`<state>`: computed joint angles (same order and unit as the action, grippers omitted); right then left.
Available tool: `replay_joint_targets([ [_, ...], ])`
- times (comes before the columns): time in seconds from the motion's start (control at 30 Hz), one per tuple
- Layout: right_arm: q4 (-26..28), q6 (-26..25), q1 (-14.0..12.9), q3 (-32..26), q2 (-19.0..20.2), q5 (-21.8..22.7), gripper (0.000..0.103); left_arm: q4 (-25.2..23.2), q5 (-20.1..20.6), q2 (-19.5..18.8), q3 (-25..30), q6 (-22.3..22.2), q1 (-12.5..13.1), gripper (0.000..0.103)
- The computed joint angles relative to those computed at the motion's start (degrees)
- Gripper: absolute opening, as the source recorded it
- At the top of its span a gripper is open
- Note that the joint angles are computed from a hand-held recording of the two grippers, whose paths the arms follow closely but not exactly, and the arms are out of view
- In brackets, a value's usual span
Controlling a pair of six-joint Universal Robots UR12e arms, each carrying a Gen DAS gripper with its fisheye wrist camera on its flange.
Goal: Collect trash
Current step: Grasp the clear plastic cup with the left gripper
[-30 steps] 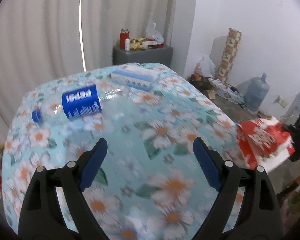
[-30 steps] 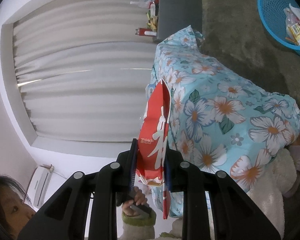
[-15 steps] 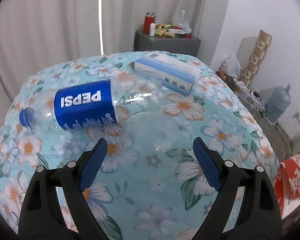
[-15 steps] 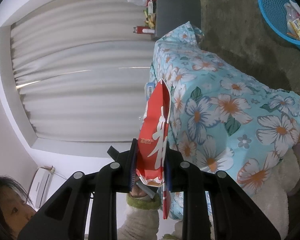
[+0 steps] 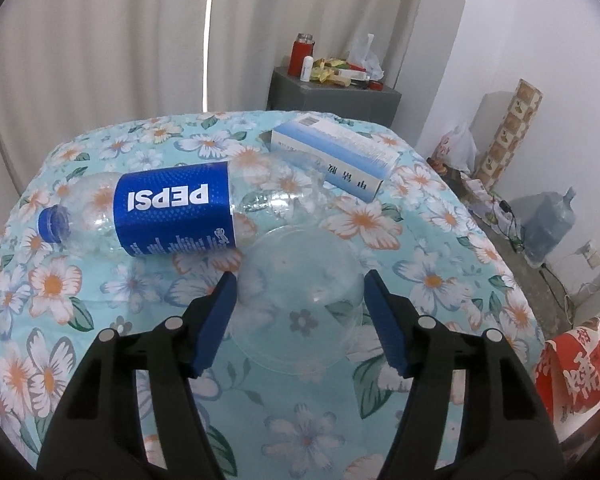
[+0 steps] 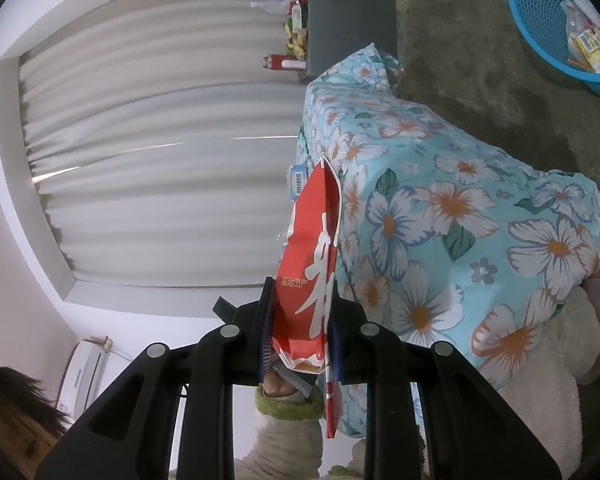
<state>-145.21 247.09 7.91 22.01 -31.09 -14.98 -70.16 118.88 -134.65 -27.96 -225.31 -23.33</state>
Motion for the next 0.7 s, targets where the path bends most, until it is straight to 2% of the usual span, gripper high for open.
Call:
replay_joint_targets([
  [0.7,-4.53,4.8,0.03,-2.38,1.49,0.47,0.023,3.76,1.55,3.0,-3.68,0.39,-1.97,0.061],
])
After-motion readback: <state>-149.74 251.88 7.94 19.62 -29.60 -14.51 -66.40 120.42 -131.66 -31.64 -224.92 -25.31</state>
